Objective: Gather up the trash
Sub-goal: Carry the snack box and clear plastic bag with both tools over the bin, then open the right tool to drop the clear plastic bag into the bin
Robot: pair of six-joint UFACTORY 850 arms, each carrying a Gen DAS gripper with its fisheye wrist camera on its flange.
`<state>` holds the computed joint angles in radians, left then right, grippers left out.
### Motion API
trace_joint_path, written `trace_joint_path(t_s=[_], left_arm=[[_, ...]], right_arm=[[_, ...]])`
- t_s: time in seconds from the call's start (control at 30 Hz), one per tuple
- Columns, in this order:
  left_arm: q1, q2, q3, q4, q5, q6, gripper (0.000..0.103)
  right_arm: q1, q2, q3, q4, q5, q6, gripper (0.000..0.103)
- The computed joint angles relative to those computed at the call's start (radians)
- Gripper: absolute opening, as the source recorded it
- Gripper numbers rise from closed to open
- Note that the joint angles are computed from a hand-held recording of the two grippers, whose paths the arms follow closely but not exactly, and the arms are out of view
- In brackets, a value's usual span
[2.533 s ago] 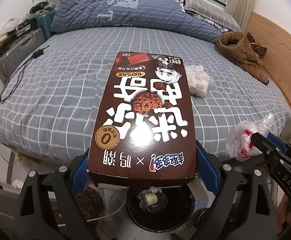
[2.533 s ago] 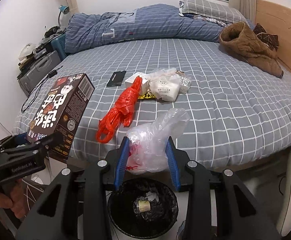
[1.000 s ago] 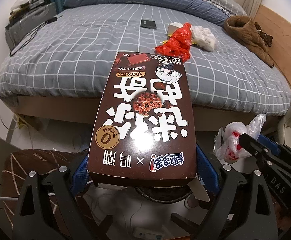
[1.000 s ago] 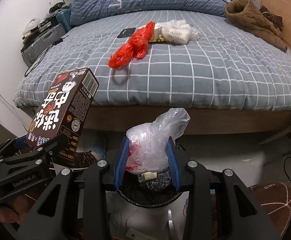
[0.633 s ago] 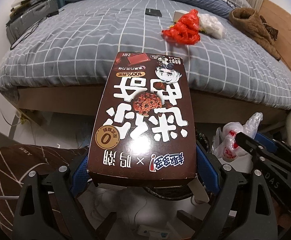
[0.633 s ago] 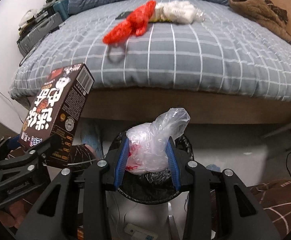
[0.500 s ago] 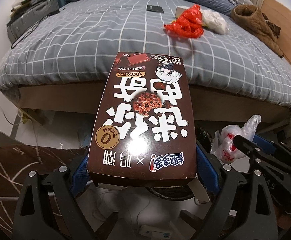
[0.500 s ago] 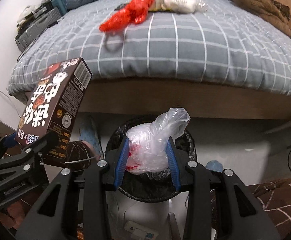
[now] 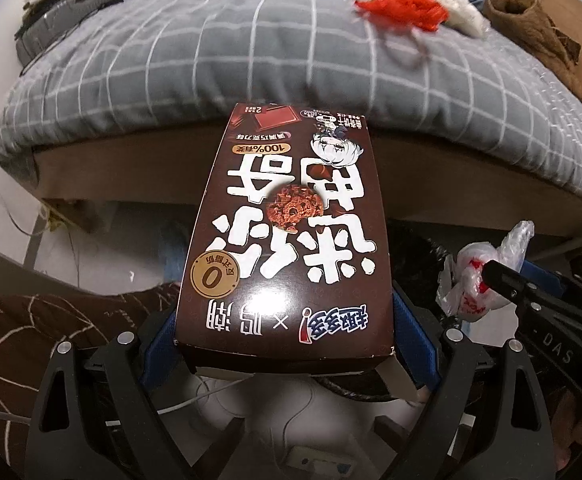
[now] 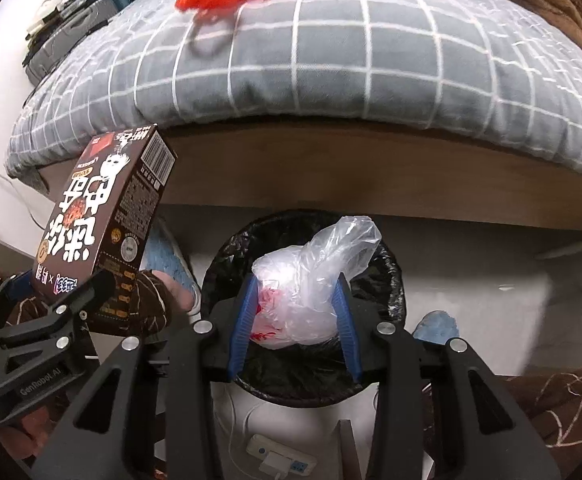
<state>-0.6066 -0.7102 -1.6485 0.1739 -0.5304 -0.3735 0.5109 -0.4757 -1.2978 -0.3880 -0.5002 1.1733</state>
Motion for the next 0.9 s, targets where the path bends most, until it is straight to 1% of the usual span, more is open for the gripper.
trace_joint_path(t_s=[0.2,0.37,0.47,0.53,0.57,0.63,0.67,0.73,0.83,0.9], left_arm=[[0.014,-0.02,0.003,-0.017,-0.007,0.016,0.089],[0.016,-0.022,0.004,-0.027,0.002,0.031,0.089],[0.013,-0.025,0.0,-0.043,0.0,0.049,0.089],[0.017,-0.024,0.002,-0.075,0.003,0.084,0.089],[0.017,-0.024,0.002,-0.089,0.003,0.1,0.089],[0.018,-0.023,0.003,-0.107,0.007,0.127,0.089],[0.019,-0.024,0.002,-0.117,0.006,0.14,0.089],[0.022,-0.027,-0.004,-0.149,0.002,0.179,0.089],[0.023,-0.03,-0.008,-0.189,0.001,0.236,0.089],[0.009,-0.042,-0.024,-0.208,-0.005,0.26,0.089]], right_arm=[[-0.009,-0.053,-0.039,0.069,0.006,-0.073,0.037],[-0.011,-0.071,-0.057,0.063,0.013,-0.077,0.044],[-0.016,-0.074,-0.065,0.052,0.016,-0.066,0.05],[-0.011,-0.057,-0.045,-0.001,0.01,-0.011,0.064],[-0.011,-0.048,-0.033,-0.021,0.014,0.011,0.067],[-0.013,-0.027,-0.014,-0.058,0.006,0.055,0.076],[-0.015,-0.017,-0.004,-0.075,0.004,0.074,0.078],[-0.018,0.006,0.017,-0.113,-0.009,0.117,0.087],[-0.021,0.046,0.055,-0.184,-0.038,0.196,0.094],[-0.023,0.071,0.078,-0.22,-0.054,0.235,0.095]])
